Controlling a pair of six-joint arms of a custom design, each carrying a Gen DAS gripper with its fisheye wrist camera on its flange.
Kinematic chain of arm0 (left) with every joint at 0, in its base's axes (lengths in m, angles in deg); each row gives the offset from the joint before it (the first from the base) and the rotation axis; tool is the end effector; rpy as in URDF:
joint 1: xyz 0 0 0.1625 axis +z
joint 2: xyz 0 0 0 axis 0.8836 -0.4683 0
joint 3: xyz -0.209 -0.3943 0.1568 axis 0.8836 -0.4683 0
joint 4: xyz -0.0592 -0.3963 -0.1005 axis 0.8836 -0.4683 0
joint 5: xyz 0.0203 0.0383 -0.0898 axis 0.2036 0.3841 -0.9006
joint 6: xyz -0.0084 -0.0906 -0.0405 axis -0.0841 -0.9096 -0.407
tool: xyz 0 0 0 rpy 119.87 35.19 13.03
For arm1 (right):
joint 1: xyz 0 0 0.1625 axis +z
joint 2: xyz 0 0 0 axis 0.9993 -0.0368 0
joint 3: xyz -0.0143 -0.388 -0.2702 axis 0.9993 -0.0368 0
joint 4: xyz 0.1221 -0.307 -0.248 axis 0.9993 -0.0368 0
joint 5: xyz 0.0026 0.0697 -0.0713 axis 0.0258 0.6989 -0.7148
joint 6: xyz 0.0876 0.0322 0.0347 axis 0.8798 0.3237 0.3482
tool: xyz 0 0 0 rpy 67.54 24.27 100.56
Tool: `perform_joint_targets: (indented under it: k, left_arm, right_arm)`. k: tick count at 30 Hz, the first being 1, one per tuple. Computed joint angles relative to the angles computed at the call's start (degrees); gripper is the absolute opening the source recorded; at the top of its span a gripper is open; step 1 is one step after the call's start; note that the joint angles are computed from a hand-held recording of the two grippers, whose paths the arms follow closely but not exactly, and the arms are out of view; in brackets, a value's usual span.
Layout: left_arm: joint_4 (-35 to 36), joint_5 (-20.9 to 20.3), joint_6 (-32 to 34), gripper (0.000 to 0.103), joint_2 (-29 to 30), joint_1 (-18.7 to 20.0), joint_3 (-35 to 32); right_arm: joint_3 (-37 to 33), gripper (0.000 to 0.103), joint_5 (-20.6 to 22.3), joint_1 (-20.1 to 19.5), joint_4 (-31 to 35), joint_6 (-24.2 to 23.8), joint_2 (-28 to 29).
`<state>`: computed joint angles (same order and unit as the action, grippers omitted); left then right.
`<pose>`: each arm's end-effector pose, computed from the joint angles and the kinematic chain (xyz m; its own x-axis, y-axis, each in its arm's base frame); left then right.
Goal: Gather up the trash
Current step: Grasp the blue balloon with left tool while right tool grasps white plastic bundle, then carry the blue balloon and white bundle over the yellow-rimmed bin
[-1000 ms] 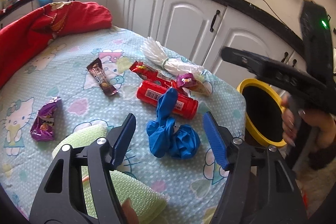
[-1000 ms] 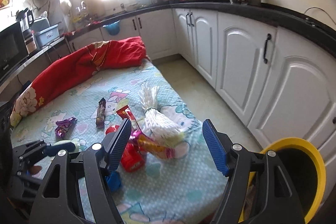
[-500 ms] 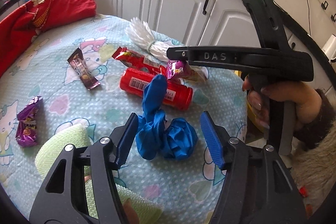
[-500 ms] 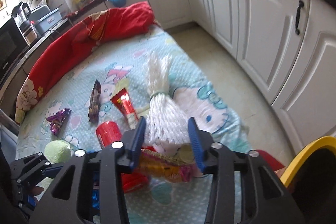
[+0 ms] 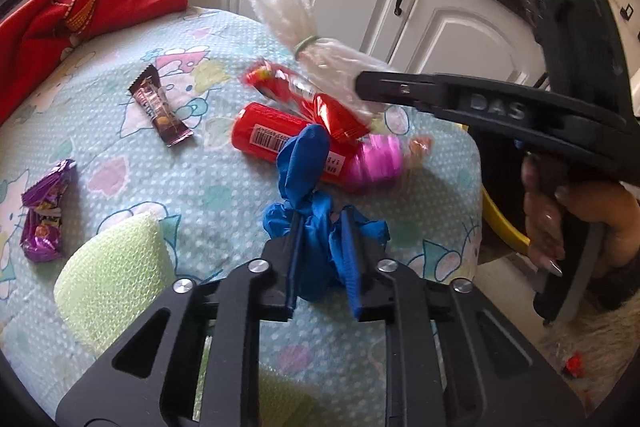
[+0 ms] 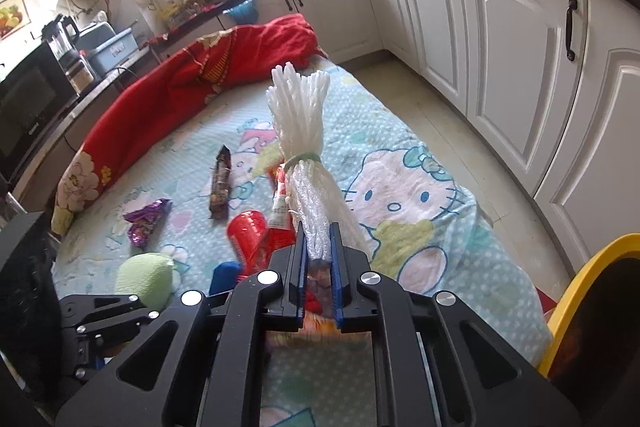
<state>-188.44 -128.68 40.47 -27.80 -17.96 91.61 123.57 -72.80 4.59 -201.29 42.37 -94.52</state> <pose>-0.2379 -0.4872 0.0567 -0.7503 0.4573 -0.4775 0.6076 0.7616 -0.2253 0.1340 -0.5156 0.1918 -0.8823 -0.2360 0.4073 -0.4294 0.7582 -0.4906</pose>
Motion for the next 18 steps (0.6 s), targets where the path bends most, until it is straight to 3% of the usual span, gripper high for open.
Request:
perform_joint_targets:
  k: [18]
  left_arm:
    - [-6.4,2.0,-1.1,0.006,-3.1,-3.6,3.8]
  right_arm:
    - [8.4,0.010,0.8,0.7,-6.2,-0.4,-6.4]
